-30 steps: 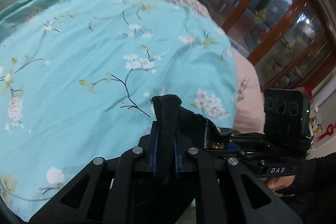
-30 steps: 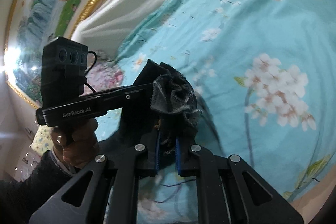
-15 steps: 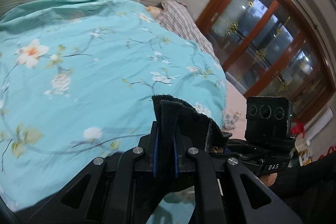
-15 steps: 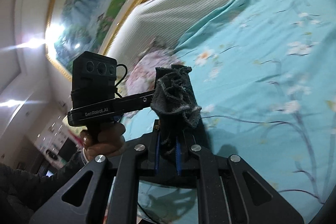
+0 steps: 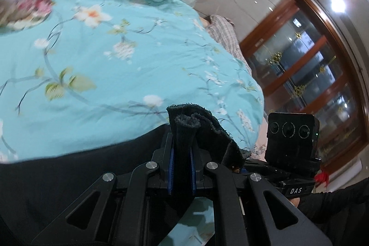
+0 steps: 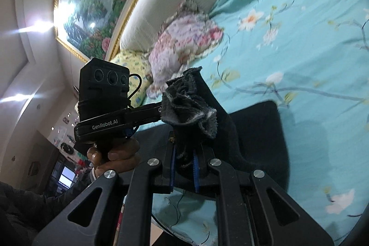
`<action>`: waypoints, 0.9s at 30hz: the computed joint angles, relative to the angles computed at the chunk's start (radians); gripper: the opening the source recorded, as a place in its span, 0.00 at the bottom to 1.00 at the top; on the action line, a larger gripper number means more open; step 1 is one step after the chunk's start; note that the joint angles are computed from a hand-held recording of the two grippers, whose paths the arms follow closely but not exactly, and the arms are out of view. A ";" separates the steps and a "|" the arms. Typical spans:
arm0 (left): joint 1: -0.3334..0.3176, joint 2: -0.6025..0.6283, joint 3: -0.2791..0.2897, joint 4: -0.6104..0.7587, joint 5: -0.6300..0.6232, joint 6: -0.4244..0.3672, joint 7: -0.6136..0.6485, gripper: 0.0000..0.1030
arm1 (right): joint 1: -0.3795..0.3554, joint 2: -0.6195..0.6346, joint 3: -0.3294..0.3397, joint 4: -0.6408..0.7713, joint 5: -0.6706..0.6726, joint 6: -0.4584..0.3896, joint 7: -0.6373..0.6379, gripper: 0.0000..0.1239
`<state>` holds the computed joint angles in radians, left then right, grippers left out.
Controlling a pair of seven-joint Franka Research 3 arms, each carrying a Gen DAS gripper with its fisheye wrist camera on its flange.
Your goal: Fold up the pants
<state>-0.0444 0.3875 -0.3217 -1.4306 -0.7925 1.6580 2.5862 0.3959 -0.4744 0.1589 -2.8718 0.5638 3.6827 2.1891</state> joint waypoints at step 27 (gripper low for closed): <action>0.070 -0.016 0.043 -0.113 0.037 0.146 -0.087 0.12 | 0.000 0.147 -0.019 0.128 -0.096 -0.156 -0.032 0.35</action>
